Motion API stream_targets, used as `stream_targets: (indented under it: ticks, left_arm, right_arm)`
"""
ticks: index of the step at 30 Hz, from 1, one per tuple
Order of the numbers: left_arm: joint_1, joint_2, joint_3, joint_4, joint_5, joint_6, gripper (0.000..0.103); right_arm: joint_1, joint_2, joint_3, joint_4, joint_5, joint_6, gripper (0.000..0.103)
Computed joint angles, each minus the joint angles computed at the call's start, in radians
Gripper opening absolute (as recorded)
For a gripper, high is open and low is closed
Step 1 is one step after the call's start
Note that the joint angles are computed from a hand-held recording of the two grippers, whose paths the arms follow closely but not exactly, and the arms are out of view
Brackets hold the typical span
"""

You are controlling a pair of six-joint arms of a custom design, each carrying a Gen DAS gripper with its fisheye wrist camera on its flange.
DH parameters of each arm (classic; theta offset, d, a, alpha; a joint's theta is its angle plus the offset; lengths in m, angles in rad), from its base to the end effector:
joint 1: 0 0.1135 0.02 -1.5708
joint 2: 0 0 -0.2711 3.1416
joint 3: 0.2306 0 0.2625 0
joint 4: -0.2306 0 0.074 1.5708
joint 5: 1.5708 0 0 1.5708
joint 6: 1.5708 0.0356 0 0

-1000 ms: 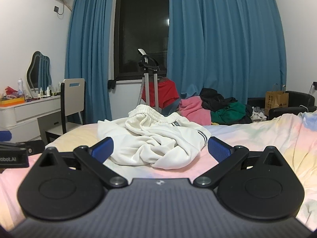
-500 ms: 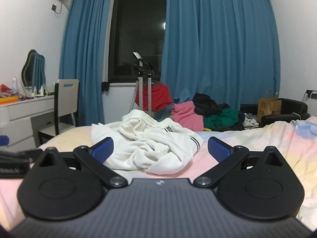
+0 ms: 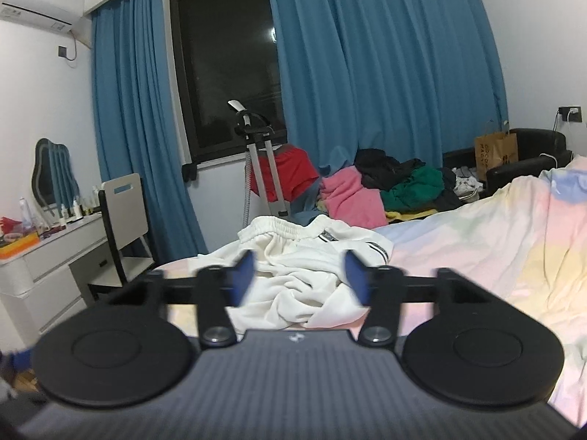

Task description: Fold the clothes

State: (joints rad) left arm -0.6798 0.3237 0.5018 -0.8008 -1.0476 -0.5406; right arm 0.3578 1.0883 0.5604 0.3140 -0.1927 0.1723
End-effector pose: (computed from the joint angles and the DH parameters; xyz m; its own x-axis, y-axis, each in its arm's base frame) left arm 0.0804 -0.0253 0.2505 -0.2689 -0.1133 -0.9565 -0.4333 0.9011 0.0151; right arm 0.2333 0.0945 0.2536 -0.2849 0.0732 -0.9558 -0.4772 0.8539 0.2076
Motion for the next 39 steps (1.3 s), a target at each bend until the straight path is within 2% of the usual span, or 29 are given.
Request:
stream_targets:
  ticks: [1, 5, 7, 10, 12, 14, 16, 19, 22, 24, 25, 28, 32, 33, 34, 36, 37, 38, 39]
  left_arm:
    - [0.007, -0.013, 0.0, -0.01, 0.016, -0.001, 0.103]
    - [0.132, -0.098, -0.044, 0.058, 0.152, 0.109, 0.103]
    - [0.281, -0.117, -0.067, 0.116, 0.3, 0.176, 0.103]
    - [0.556, -0.092, -0.099, 0.232, 0.582, 0.266, 0.103]
    - [0.715, -0.008, -0.094, 0.341, 0.748, 0.3, 0.103]
    - [0.811, 0.113, -0.073, 0.458, 0.847, 0.308, 0.103]
    - [0.825, 0.294, -0.04, 0.629, 0.852, 0.329, 0.103]
    - [0.815, 0.643, 0.07, 0.874, 0.829, 0.385, 0.103]
    - [0.821, 0.996, 0.279, 1.005, 0.843, 0.393, 0.103]
    - [0.819, 1.209, 0.447, 1.053, 0.844, 0.382, 0.103]
    - [0.819, 1.309, 0.542, 1.054, 0.844, 0.373, 0.103]
    - [0.816, 1.582, 0.849, 0.989, 0.834, 0.358, 0.103]
    - [0.81, 1.895, 1.286, 0.808, 0.789, 0.36, 0.096]
    - [0.809, 1.941, 1.358, 0.766, 0.773, 0.363, 0.086]
    - [0.809, 1.971, 1.408, 0.733, 0.758, 0.366, 0.08]
    - [0.808, 2.038, 1.52, 0.66, 0.727, 0.371, 0.056]
    - [0.808, 2.065, 1.558, 0.648, 0.715, 0.378, 0.048]
    - [0.804, 2.053, 1.545, 0.65, 0.708, 0.393, 0.035]
    - [0.797, 2.012, 1.482, 0.686, 0.707, 0.415, 0.032]
  right_arm:
    - [0.01, 0.004, 0.018, -0.02, 0.015, 0.008, 0.028]
    - [0.025, 0.021, 0.052, -0.004, 0.019, 0.037, 0.022]
    - [0.019, 0.042, 0.074, 0.006, 0.0, 0.046, 0.022]
    - [0.01, 0.083, 0.103, 0.0, -0.009, 0.023, 0.022]
    - [-0.005, 0.119, 0.101, 0.022, -0.022, 0.024, 0.022]
    - [-0.02, 0.169, 0.098, 0.057, -0.032, 0.038, 0.022]
    - [-0.032, 0.227, 0.093, 0.104, -0.04, 0.062, 0.022]
    - [-0.045, 0.337, 0.095, 0.19, -0.042, 0.049, 0.022]
    - [-0.073, 0.48, 0.093, 0.328, -0.046, -0.03, 0.022]
    - [-0.088, 0.584, 0.13, 0.369, 0.002, -0.03, 0.023]
    - [-0.094, 0.636, 0.153, 0.385, 0.026, -0.029, 0.023]
    - [-0.116, 0.798, 0.269, 0.379, -0.006, 0.08, 0.023]
    - [-0.107, 0.936, 0.365, 0.425, -0.006, 0.088, 0.023]
    - [-0.108, 0.961, 0.382, 0.431, -0.017, 0.1, 0.023]
    - [-0.11, 0.986, 0.399, 0.437, -0.028, 0.113, 0.023]
    - [-0.107, 1.008, 0.401, 0.464, -0.001, 0.112, 0.023]
    - [-0.105, 1.019, 0.403, 0.478, 0.012, 0.112, 0.023]
    - [-0.111, 1.023, 0.404, 0.485, 0.021, 0.12, 0.023]
    - [-0.116, 1.027, 0.405, 0.492, 0.031, 0.128, 0.023]
